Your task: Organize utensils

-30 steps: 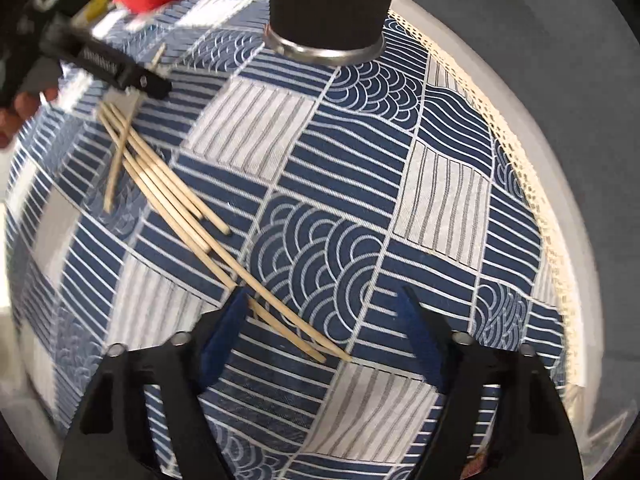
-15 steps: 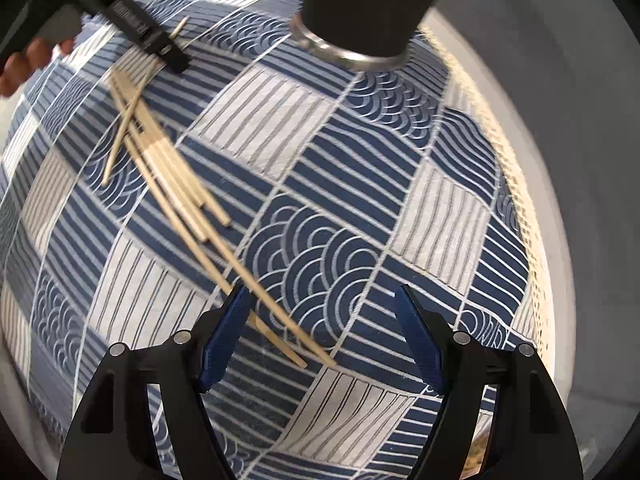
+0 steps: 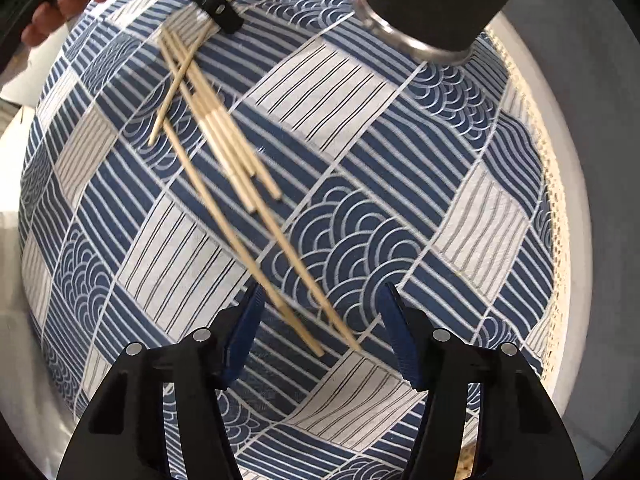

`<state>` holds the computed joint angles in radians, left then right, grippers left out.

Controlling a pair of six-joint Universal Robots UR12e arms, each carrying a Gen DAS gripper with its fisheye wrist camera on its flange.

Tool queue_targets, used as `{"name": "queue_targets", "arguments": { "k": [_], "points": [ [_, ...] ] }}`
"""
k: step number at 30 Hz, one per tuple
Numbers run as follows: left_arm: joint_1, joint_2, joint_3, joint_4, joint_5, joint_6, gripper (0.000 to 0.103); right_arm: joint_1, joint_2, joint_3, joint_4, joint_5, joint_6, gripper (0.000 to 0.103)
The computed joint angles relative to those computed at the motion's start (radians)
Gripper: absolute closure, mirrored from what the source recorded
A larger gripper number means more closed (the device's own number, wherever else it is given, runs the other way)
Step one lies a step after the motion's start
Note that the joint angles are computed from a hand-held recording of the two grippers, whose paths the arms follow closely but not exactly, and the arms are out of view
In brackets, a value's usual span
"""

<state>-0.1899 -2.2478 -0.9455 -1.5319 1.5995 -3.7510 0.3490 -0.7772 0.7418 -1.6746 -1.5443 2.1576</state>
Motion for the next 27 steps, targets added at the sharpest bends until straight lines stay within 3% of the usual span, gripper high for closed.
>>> {"name": "queue_targets", "arguments": {
  "k": [5,6,8,9,10,12,16,22,27],
  "points": [
    [-0.004,0.007,-0.007,-0.003,0.0,-0.006,0.032,0.019,0.05,-0.076,-0.007,-0.055,-0.027,0.052],
    [-0.004,0.008,-0.006,-0.006,0.0,-0.002,0.038,0.018,0.054,-0.082,-0.005,-0.045,-0.026,0.052],
    [-0.007,0.007,0.0,-0.012,-0.002,0.017,0.054,0.009,0.096,-0.176,0.11,-0.019,0.004,0.063],
    [-0.006,0.006,0.005,-0.019,-0.004,0.02,0.072,0.005,0.106,-0.202,0.164,0.013,0.002,0.087],
    [-0.004,0.005,0.01,-0.027,-0.01,0.017,0.089,0.006,0.109,-0.21,0.176,0.003,-0.017,0.091],
    [0.007,0.02,-0.016,-0.006,-0.055,0.017,0.098,0.009,0.081,-0.152,0.12,-0.016,-0.032,0.095],
    [0.021,0.049,-0.067,0.037,-0.103,0.012,0.099,0.003,0.043,-0.09,0.096,0.0,0.011,0.098],
    [0.035,0.086,-0.125,0.071,-0.114,0.046,0.099,-0.033,-0.014,-0.01,0.078,0.154,0.17,0.099],
    [0.043,0.122,-0.176,0.111,-0.119,0.083,0.099,-0.057,-0.066,0.082,0.036,0.224,0.296,0.099]
  ]
}}
